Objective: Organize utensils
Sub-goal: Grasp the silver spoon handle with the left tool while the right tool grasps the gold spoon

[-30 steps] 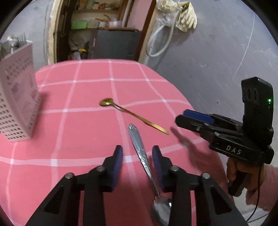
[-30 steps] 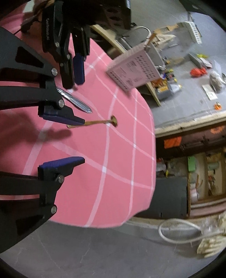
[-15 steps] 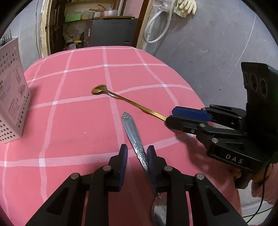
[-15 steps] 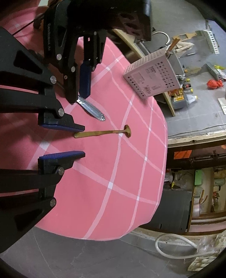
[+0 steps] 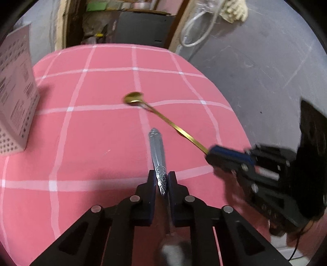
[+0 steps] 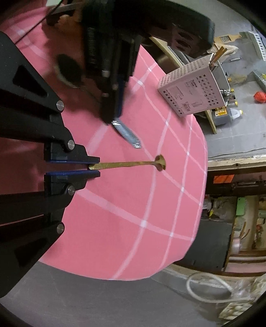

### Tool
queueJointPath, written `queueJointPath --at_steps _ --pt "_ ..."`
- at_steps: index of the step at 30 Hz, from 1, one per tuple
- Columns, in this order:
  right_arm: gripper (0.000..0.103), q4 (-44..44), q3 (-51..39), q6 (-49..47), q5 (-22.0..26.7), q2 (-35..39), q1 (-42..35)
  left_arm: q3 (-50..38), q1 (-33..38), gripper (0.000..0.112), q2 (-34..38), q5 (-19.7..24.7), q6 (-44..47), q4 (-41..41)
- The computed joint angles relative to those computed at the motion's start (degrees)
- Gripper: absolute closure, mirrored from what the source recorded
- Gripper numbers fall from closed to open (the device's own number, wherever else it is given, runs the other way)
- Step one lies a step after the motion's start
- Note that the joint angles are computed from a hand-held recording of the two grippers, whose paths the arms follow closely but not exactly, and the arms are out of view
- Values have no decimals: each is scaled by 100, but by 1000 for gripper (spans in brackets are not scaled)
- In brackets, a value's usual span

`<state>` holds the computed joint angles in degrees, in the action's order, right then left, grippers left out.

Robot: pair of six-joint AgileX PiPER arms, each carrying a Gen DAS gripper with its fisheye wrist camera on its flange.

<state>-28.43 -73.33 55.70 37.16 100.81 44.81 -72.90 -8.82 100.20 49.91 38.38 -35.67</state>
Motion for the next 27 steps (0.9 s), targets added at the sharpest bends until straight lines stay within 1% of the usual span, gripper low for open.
queueJointPath --at_steps 7,9,12,16,21,24,27 --pt "98 291 597 738 147 -528 436 241 273 102 -274 195 -185 172" --pt "97 383 686 800 176 -618 498 377 364 102 -403 292 -226 225" --pt "97 580 791 692 5 -710 390 533 521 102 -525 455 -243 190" --pt "97 1012 599 54 -207 -520 32 459 645 102 -424 690 -227 107" --pt "96 1950 -259 -1362 -167 129 -480 -48 797 101 -58 1300 -163 113" --pt "96 2401 -850 -2100 5 515 -691 -259 865 101 118 1569 -195 62" --pt "96 2893 -1540 -2765 448 945 -869 -510 886 101 307 1859 -235 78"
